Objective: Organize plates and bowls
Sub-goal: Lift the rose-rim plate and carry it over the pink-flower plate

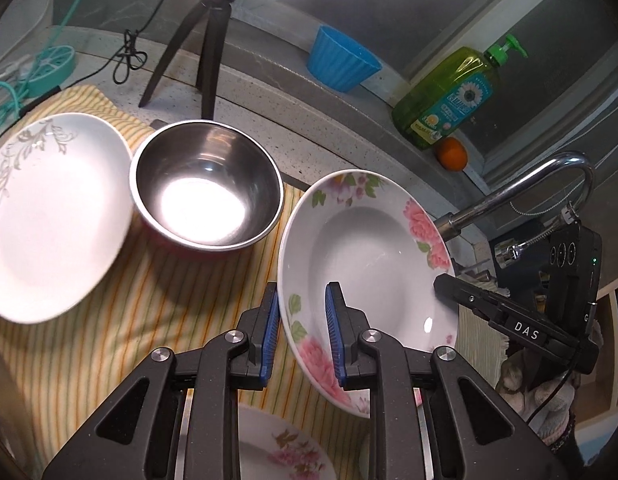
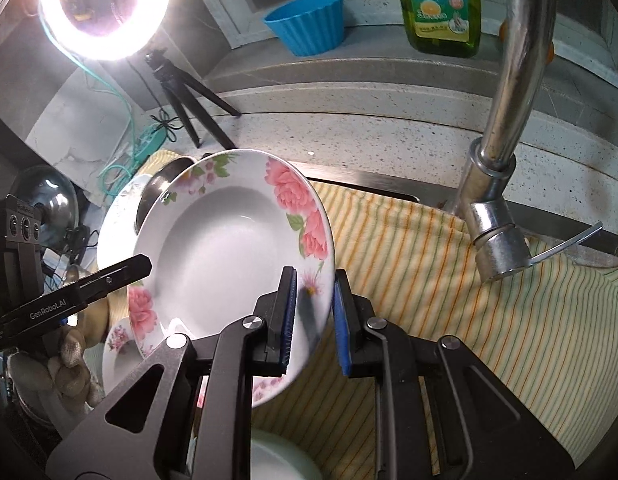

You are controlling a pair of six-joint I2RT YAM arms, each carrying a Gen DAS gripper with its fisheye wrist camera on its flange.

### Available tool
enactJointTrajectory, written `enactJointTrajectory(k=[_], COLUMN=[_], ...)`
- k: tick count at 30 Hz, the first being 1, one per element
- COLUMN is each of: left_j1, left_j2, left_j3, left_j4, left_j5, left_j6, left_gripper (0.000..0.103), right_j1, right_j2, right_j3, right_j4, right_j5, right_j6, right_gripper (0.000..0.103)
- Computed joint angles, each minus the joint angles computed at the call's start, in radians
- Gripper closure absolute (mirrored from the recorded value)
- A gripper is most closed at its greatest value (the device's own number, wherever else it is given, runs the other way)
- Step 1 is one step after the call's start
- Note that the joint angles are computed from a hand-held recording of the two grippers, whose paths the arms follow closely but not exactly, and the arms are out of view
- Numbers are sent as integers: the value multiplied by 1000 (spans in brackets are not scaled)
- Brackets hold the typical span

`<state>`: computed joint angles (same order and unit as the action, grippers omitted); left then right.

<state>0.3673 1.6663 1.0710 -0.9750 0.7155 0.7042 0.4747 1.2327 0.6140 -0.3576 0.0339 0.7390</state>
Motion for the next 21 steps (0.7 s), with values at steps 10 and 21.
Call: enactJointTrajectory(k=[10, 21], left_j1=[222, 432], left_j2=[7, 88], left_j3=[56, 149], left_j4=[-191, -343], left_j5=[10, -41], left_j6=[217, 425], left_gripper=[83, 83], right_j1=[247, 475], right_j2=[24, 117], right_j3=[87, 171], right_j4=[-61, -70], right_j5=[95, 168], right_j6=[126, 275], right_gripper=[85, 85])
